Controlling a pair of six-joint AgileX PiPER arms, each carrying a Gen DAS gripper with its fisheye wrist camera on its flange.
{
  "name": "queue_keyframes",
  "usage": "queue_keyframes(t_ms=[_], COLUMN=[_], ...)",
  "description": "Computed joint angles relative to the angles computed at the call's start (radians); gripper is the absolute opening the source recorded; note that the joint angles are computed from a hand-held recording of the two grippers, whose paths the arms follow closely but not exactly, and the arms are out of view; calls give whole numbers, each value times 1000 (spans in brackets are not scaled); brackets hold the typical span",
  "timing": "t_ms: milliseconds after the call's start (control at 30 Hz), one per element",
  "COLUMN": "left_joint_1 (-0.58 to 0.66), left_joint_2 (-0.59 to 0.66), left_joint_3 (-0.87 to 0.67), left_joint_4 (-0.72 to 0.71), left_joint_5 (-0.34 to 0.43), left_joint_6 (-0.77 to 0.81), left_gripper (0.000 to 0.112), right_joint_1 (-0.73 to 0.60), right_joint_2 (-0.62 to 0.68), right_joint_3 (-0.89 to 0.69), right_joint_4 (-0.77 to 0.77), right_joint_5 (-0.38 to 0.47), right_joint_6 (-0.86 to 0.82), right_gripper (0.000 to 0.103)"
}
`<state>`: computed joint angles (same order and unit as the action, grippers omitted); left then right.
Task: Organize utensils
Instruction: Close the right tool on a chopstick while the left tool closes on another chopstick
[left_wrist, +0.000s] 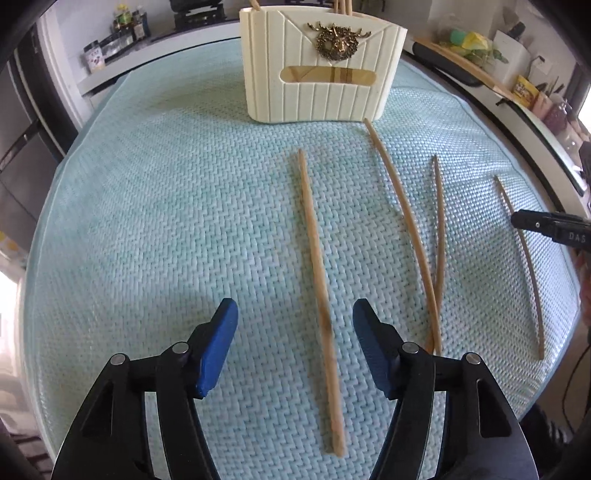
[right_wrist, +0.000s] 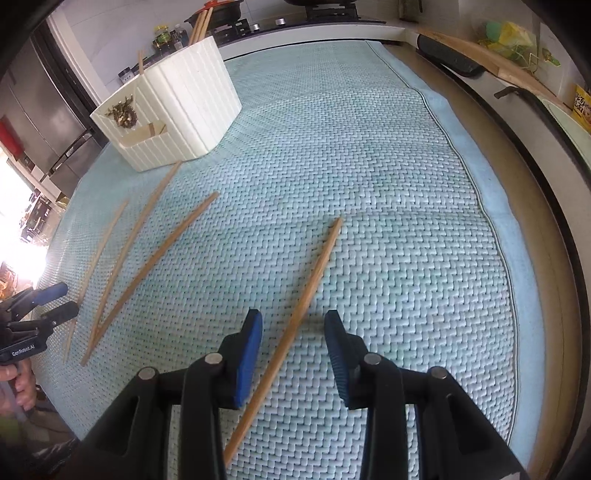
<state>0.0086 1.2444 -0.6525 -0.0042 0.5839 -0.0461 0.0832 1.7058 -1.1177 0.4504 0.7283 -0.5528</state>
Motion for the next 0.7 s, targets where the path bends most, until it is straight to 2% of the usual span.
queue_keyframes(t_ms=[133, 267, 433, 500, 533, 567, 600, 633, 667, 700], left_joint_1=[38, 12, 30, 36, 36, 33, 28, 16, 17, 20], left_joint_2=[192, 349, 433, 443, 445, 444, 439, 441, 441, 442], left_joint_3=[-172, -329, -437, -449, -452, -452, -447, -453, -456, -457], left_joint_4=[-71, -14, -31, -44, -37, -27, -13, -9, -28, -49], left_joint_5=[20, 68, 110, 122, 125, 121, 113, 110, 111, 114], left_joint_6=[119, 103, 113, 130, 131, 124, 112, 98, 111, 123], left_gripper=[67, 67, 69, 67, 65, 59, 39, 29, 8, 5], right_joint_1=[38, 79, 102, 93, 80, 66, 59, 51, 45, 36], right_joint_2=[75, 124, 141, 147, 148, 144, 143, 143, 144, 144], right_joint_3=[-111, -193, -209, -216, -215, -214, -210, -207, -203, -201], right_joint_4=[-71, -150, -193, -195, -172, -155, -139, -114, -83, -50], right_joint_5=[30, 56, 43, 43, 45, 50, 46, 40, 32, 27], right_joint_6=[94, 225, 320, 325, 304, 282, 264, 241, 217, 190], right_gripper=[36, 35, 19, 9, 8, 7, 7, 6, 6, 6])
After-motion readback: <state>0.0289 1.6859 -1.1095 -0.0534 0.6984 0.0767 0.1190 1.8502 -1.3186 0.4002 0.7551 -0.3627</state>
